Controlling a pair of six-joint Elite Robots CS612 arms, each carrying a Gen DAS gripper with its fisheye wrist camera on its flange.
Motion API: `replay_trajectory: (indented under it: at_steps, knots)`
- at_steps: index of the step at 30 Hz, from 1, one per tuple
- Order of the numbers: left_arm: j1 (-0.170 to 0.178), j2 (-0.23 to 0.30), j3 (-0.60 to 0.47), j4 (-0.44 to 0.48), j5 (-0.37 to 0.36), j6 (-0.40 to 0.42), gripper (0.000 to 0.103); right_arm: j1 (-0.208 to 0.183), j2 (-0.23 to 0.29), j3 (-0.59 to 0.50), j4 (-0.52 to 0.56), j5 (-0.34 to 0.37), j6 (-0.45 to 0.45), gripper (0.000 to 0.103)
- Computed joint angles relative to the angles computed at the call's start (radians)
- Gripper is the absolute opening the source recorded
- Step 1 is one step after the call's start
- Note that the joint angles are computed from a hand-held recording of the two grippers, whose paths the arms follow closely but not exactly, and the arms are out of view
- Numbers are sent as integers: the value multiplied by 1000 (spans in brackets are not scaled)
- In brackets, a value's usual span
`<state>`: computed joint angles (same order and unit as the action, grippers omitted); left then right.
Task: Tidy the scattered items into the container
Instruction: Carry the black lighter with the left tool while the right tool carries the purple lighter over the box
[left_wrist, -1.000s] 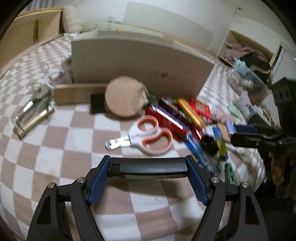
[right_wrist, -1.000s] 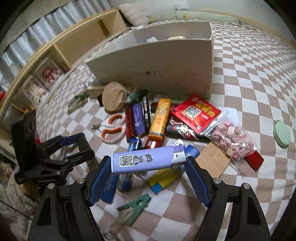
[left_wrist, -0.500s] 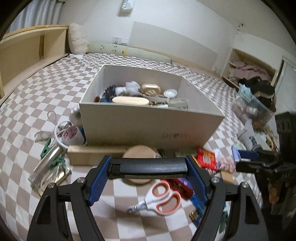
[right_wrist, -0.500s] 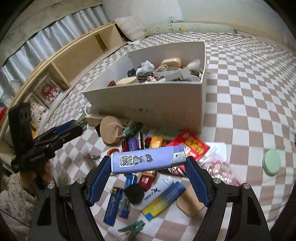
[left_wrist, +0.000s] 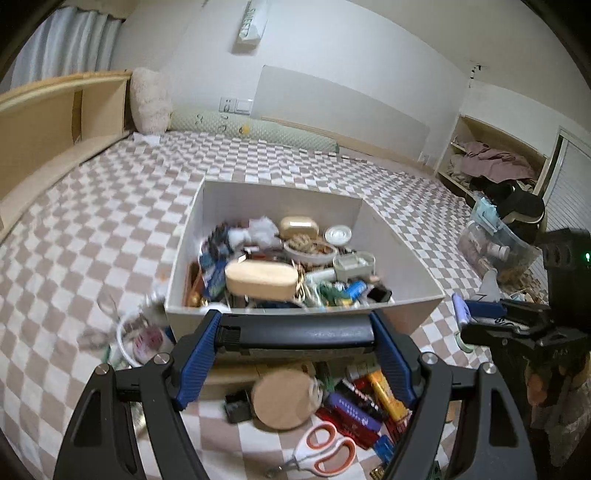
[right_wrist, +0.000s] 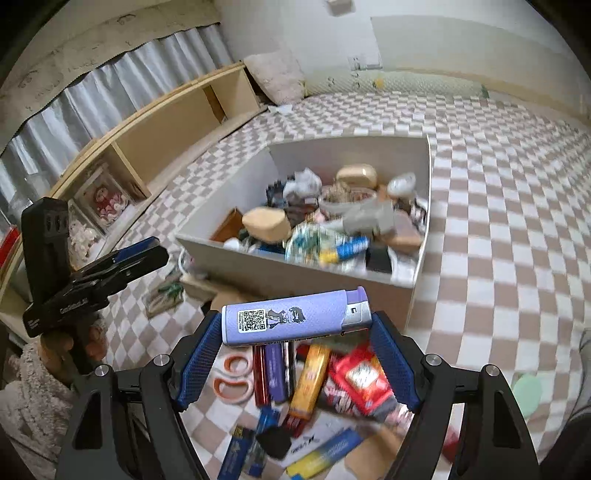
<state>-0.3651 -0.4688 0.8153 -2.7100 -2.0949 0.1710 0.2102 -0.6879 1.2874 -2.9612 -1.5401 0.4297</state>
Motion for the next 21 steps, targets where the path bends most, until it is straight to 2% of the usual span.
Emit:
replay_trajectory:
  at_steps: [4,13,21]
  knots:
    - [-5,13,-43,-4,34,21,79,-6,9,-38,15,-21,-23,80]
    - [-14,66,-173,42,37,49,79,-23,34,-118,51,-18,-49,80]
    - [-21,139,-327,112,47,22,79,-47,66,-198,67,-3,-6,80]
